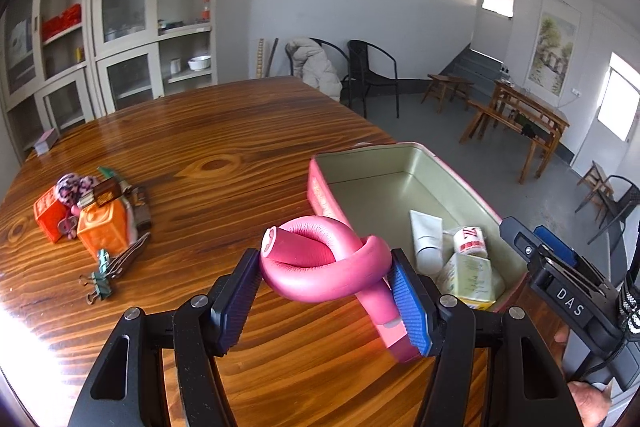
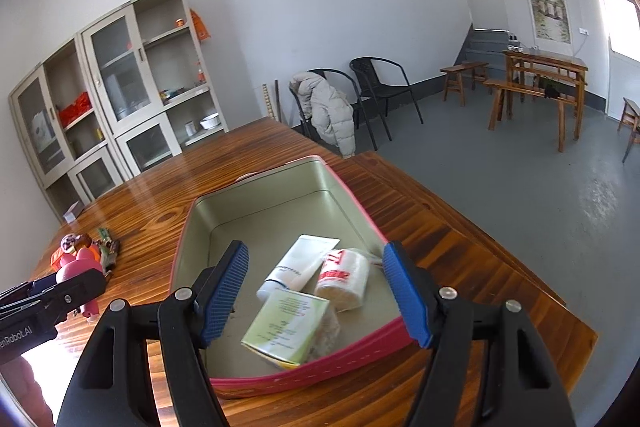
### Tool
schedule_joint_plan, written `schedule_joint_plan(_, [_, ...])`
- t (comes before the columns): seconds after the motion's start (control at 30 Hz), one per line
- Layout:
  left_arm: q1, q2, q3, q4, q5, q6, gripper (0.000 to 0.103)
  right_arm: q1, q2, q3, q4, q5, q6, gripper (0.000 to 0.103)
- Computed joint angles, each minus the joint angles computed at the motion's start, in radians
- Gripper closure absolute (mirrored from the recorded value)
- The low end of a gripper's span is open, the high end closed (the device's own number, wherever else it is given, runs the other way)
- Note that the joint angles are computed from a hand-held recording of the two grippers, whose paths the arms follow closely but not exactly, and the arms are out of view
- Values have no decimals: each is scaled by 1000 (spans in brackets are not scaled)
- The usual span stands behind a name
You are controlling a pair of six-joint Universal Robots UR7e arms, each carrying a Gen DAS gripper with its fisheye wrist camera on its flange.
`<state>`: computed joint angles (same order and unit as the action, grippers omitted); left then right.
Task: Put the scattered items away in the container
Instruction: 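Place the yellow-green box and the pink toy into the tin box, then move the right tool back to the table and grasp the brown bottle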
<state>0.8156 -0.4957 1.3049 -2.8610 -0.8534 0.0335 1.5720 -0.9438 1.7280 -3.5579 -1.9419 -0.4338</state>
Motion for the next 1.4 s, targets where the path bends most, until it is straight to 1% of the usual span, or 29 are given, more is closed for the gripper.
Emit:
schedule_joint_plan(0.23, [-9, 79, -122, 53, -75, 52, 37, -14, -18, 4, -14, -15, 38, 29])
schedule_joint_plan(0.3, [-8, 104, -165, 86, -99, 57, 37, -19, -23, 6, -19, -19, 45, 29])
schedule_joint_plan(0.33, [-5, 115, -187, 109, -112, 55, 31, -20, -24, 5, -19, -22, 50, 29])
schedule_joint_plan(0.37, [-3, 124, -204, 127, -123, 53, 15, -21, -25, 3, -18, -26, 56, 29])
schedule_joint_plan(0.43, [-4, 129, -204, 104, -118, 57, 2, -23, -26, 0, -14, -31, 64, 29])
schedule_joint_plan(0.47, [-4, 129, -197, 80, -111, 64, 1, -24, -26, -2, -12, -33, 66, 29])
schedule_joint_plan(0.57, [-1, 128, -198, 79, -91, 65, 1, -24, -21, -8, -5, -33, 68, 29])
schedule_joint_plan(0.7, [1, 122, -188, 74, -36, 53, 1, -18, -15, -9, 8, -25, 68, 29])
schedule_joint_plan(0.93, [6, 90, -146, 48, 8, 35, 1, 0, 2, -11, 23, -17, 58, 27])
schedule_joint_plan(1.0, [9, 80, -135, 41, 11, 32, 1, 7, 5, -11, 26, -15, 51, 27])
schedule_joint_plan(1.13, [21, 42, -97, 35, -7, 14, 1, 25, 17, -14, 23, -9, 34, 27])
schedule_joint_plan(1.27, [34, -10, -21, -40, -12, 34, 1, 53, 38, -28, 24, -6, 8, 25])
schedule_joint_plan(1.33, [40, -32, 6, -64, 13, 35, 1, 68, 50, -36, 31, -2, -3, 25])
schedule_joint_plan(1.4, [45, -51, 28, -74, 69, 32, 1, 87, 65, -48, 40, 4, -17, 25])
